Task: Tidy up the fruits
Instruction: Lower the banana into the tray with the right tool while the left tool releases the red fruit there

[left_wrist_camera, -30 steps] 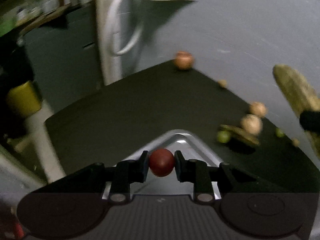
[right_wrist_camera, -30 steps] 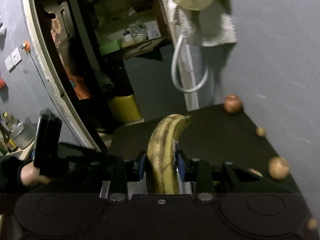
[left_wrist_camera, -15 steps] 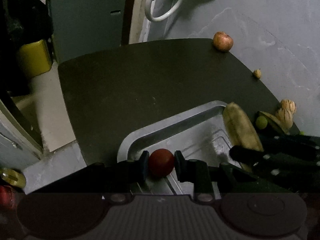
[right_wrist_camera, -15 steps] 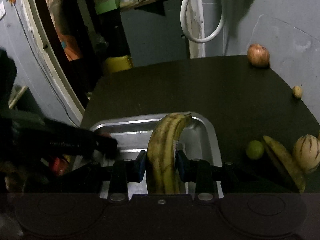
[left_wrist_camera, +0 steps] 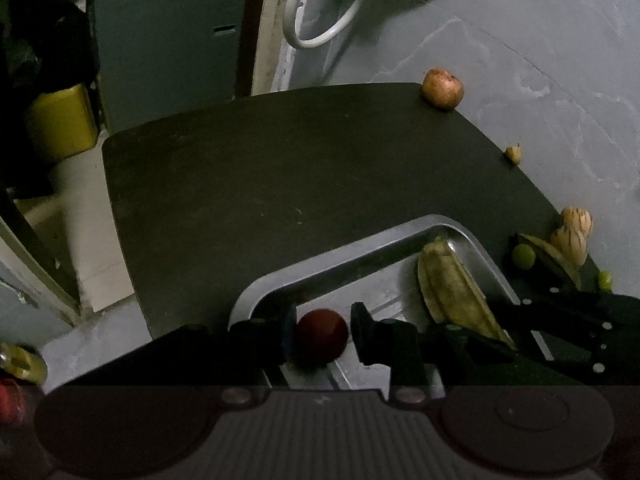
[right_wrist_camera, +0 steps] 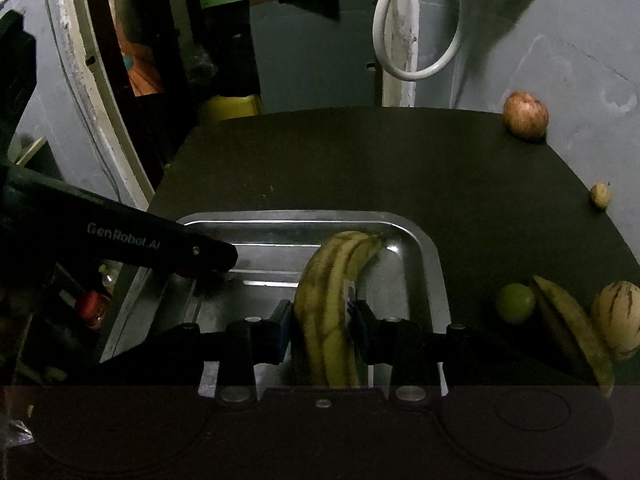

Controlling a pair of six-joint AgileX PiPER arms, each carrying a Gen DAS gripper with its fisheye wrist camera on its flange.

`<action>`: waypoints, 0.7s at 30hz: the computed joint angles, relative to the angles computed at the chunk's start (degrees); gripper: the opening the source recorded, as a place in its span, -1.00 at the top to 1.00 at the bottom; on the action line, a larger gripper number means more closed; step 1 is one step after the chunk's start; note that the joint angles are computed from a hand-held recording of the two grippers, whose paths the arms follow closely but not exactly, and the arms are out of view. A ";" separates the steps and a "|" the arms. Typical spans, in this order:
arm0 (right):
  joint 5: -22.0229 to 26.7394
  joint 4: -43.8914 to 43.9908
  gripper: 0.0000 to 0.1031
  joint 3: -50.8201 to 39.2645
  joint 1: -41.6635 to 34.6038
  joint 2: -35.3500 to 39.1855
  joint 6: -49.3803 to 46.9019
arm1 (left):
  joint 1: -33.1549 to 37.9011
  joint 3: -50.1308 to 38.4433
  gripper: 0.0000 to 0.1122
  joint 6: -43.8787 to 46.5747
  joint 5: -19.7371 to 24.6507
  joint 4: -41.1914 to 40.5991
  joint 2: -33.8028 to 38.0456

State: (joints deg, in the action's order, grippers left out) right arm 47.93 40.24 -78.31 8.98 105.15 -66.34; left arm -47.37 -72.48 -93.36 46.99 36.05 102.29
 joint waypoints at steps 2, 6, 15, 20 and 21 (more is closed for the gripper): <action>-0.49 0.40 -0.01 1.23 -0.51 -1.09 -0.62 | 0.19 0.17 0.29 -0.50 -0.56 -0.32 -0.27; 0.17 1.82 -0.17 2.95 -2.41 -3.10 -2.06 | -0.09 0.18 0.03 -2.26 -0.39 -0.72 -0.83; 5.73 7.25 -0.56 6.67 -11.14 -10.29 -6.99 | -5.00 -3.46 -0.34 -5.29 7.00 -0.46 -1.17; 8.39 9.08 -0.78 8.28 -16.41 -13.27 -8.18 | -8.11 -7.91 -0.55 -5.18 13.12 -1.19 -0.26; 8.73 9.36 -0.81 8.77 -17.74 -13.89 -8.36 | -8.60 -8.98 -0.61 -4.83 14.18 -1.42 0.12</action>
State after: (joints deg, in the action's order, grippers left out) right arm 56.66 49.60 -69.55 -8.77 91.26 -74.70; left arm -55.98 -81.45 -98.19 61.18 34.62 102.41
